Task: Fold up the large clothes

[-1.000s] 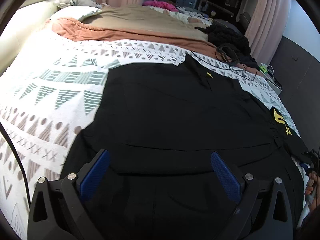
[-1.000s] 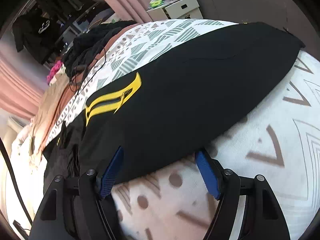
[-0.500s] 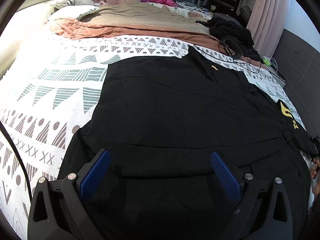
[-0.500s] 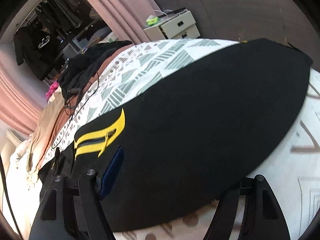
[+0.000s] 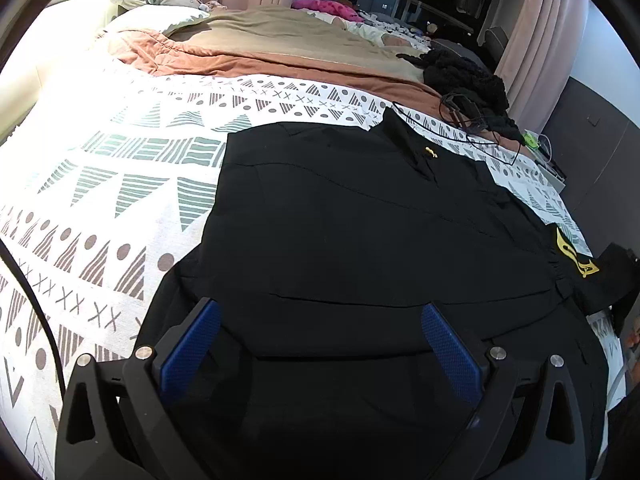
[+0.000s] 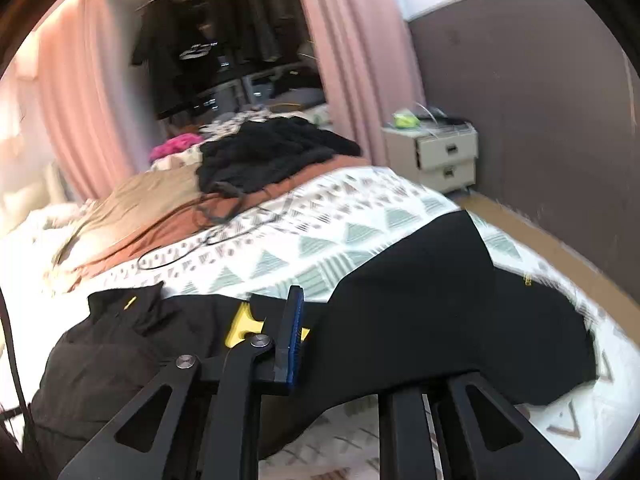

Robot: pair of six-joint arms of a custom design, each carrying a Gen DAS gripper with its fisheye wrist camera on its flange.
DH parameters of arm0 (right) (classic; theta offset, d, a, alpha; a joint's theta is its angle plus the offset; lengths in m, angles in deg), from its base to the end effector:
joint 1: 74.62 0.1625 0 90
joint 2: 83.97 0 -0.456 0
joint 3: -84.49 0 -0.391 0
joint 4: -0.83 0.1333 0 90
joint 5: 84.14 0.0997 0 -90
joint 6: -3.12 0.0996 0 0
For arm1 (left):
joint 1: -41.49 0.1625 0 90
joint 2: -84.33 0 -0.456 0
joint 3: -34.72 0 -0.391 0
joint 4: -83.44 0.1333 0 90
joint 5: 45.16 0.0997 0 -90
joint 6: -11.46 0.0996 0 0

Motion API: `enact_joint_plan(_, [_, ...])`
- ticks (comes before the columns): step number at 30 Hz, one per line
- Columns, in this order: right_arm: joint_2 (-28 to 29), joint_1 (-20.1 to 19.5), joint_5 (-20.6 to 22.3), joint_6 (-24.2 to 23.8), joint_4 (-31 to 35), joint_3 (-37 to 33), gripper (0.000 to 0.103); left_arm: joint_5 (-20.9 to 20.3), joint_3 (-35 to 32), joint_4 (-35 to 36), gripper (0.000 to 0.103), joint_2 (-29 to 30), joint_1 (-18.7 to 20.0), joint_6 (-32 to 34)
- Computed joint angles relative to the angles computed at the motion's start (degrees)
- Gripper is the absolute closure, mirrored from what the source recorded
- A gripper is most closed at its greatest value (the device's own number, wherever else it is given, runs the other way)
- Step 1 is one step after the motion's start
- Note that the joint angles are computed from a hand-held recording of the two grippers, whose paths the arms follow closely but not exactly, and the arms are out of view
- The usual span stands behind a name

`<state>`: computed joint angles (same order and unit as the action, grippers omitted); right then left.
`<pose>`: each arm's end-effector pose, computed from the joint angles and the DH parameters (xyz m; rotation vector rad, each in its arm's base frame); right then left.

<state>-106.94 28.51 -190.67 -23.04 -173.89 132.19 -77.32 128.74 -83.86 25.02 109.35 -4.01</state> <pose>0.3084 -0.8600 0.2155 0.6230 -2.3494 1.3492 -0.0485 -0.6965 0.3604 -0.3355 2.1624 -1.1703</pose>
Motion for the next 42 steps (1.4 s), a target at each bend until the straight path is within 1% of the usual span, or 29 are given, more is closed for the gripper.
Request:
enact_joint_plan(4, [-0.63, 2.40, 0.40, -3.06, -1.91, 2.85, 0.090, -0.91, 0.79, -1.27, 0.000, -0.86, -0.17, -0.06])
enact_joint_plan(6, [-1.49, 3.11, 1.30, -3.83, -2.47, 4.71, 0.090, -1.32, 1.11, -1.54, 0.000, -1.30, -0.20, -0.02])
enact_joint_plan(9, [-1.83, 4.16, 2.28, -4.55, -2.10, 5.58, 0.090, -1.89, 1.40, -2.36, 0.000, -1.88, -0.24, 0.08])
enact_joint_plan(12, [-2.30, 4.78, 3.50, -3.90, 0.53, 5.78, 0.090, -2.62, 1.92, -3.65, 0.000, -2.65, -0.22, 0.00])
enact_joint_plan(14, [-2.87, 4.97, 4.50, -2.66, 2.24, 6.19, 0.090, -3.18, 2.19, -4.16, 0.000, -3.10, -0.24, -0.32])
enact_joint_plan(16, [-2.72, 5.20, 5.59, -0.78, 5.67, 5.36, 0.090, -3.80, 2.73, -5.19, 0.000, -3.71, -0.27, -0.30])
enact_joint_plan(17, [-2.76, 5.25, 5.67, -0.76, 6.13, 5.45, 0.090, -3.90, 2.93, -5.65, 0.000, -3.92, -0.32, -0.16])
enact_joint_plan(19, [-3.23, 5.31, 5.61, -1.28, 6.96, 6.01, 0.090, -3.93, 3.36, -6.33, 0.000, -4.44, -0.39, 0.11])
enact_joint_plan(23, [-2.49, 6.06, 4.78, -0.69, 9.94, 4.77, 0.090, -4.83, 4.17, -7.74, 0.000, -5.60, -0.06, -0.55])
enact_joint_plan(27, [-0.54, 7.33, 3.20, 0.99, 12.21, 2.09, 0.089, -6.12, 4.31, -6.73, 0.000, -6.18, 0.60, -1.91])
enact_joint_plan(28, [0.01, 7.41, 3.33, 1.85, 13.28, 1.55, 0.086, -6.54, 4.37, -6.72, 0.000, -6.36, 0.73, -2.14])
enact_joint_plan(30, [1.23, 8.32, 3.33, 3.68, 16.34, -0.64, 0.076, -7.05, 4.69, -7.29, 0.000, -6.85, 0.86, -2.09])
enact_joint_plan(31, [1.52, 8.44, 3.76, 4.33, 17.38, -0.93, 0.059, -6.95, 4.84, -7.73, 0.000, -7.04, 0.86, -1.95])
enact_joint_plan(32, [1.82, 8.31, 4.77, 4.79, 18.33, -0.96, 0.037, -6.82, 5.04, -8.07, 0.000, -7.29, 0.86, -1.99])
enact_joint_plan(33, [2.35, 8.26, 5.40, 5.13, 19.34, -1.79, 0.027, -6.95, 5.23, -8.36, 0.000, -7.56, 0.94, -2.14])
enact_joint_plan(34, [2.73, 8.17, 5.84, 5.66, 19.44, -1.69, 0.019, -7.29, 5.42, -8.65, 0.000, -7.85, 1.10, -2.44])
enact_joint_plan(37, [4.45, 7.65, 7.01, 8.07, 23.52, -4.72, 0.019, -7.82, 5.69, -8.70, 0.000, -8.44, 1.57, -3.58])
enact_joint_plan(42, [5.59, 5.99, 9.59, 14.33, 28.73, -6.06, 0.019, -8.56, 5.84, -8.61, 0.000, -8.87, 1.91, -4.23])
